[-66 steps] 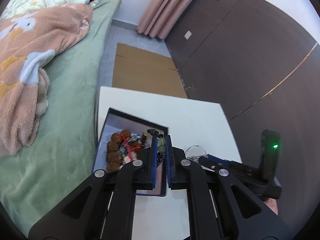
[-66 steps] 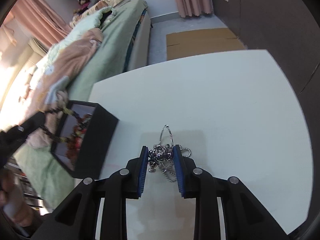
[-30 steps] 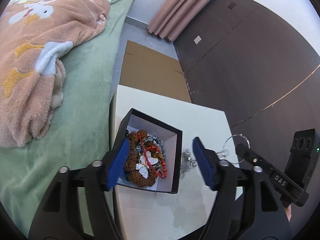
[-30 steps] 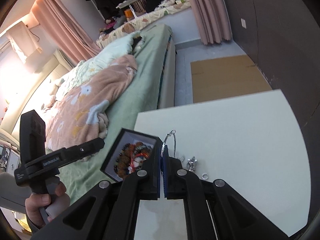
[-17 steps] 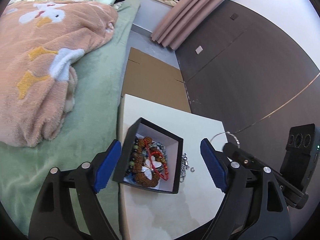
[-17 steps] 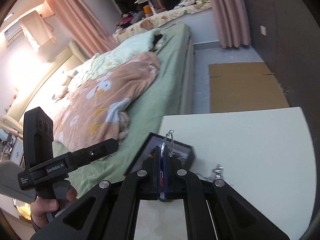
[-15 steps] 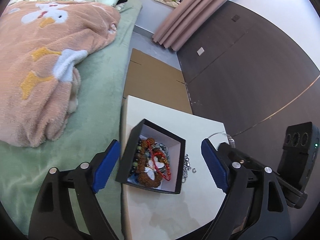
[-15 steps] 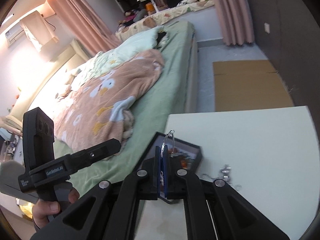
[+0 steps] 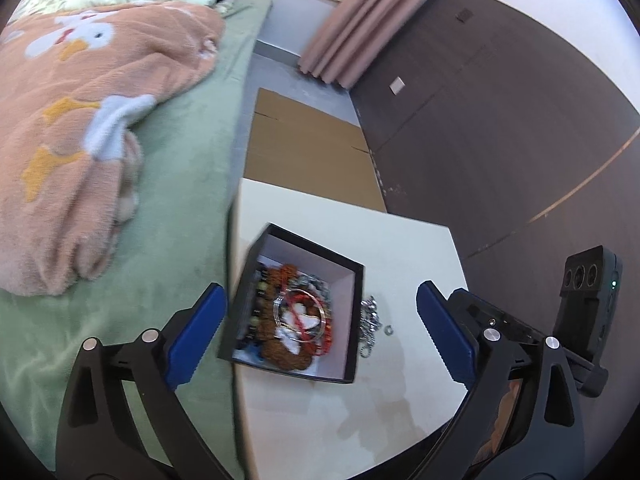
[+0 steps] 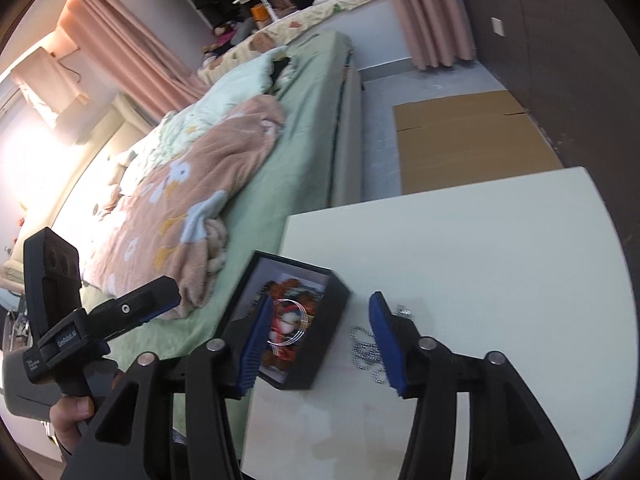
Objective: Organize jewelry
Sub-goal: 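Carry the silver hoop into the black box and open the right gripper, then grasp the silver chain necklace with the left gripper while the right gripper reaches the small ring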
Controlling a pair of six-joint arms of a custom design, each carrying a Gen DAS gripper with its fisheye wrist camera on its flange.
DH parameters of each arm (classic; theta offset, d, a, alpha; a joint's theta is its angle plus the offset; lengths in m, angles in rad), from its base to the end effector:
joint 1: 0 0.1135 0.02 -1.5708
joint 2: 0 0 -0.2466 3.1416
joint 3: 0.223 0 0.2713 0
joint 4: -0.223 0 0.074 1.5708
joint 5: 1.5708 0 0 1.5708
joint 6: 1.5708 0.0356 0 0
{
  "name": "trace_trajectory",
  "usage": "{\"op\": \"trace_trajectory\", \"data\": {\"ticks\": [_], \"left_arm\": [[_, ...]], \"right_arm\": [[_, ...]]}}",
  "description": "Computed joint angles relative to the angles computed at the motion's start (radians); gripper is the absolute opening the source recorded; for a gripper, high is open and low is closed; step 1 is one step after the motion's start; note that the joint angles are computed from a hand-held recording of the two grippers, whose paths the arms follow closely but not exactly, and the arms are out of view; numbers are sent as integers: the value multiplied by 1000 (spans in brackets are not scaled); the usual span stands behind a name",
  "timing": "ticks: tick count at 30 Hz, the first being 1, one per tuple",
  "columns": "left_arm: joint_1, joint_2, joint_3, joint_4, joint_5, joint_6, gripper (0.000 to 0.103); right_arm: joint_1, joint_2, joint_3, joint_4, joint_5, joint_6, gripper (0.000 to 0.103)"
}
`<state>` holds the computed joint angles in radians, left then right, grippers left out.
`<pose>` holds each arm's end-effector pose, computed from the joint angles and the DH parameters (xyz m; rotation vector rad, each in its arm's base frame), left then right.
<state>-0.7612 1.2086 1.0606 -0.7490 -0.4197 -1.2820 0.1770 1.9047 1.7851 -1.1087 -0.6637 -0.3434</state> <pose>0.2052 -0.1755 0.2812 -0.7931 2.2794 -0.4514 0.3948 0.0929 0.2784 -0.8256 2.4937 0.8628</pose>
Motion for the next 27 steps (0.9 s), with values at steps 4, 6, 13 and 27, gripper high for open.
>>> {"op": "trace_trajectory", "data": {"ticks": [4,6,13,27], "left_arm": [[-18,92,74,8,9,29,95],[-28,144,116,10,13,49,95],[-57,319,262,26,39,113,88],[-33,660,538,-22,157,140,45]], "right_arm": [[-54,28,28,-24,21,-28,58],[-75,39,39,-30,43,-41,63],[-161,83,79,-53,78,-90,78],[-263,227,242,-119,117,-139,78]]}}
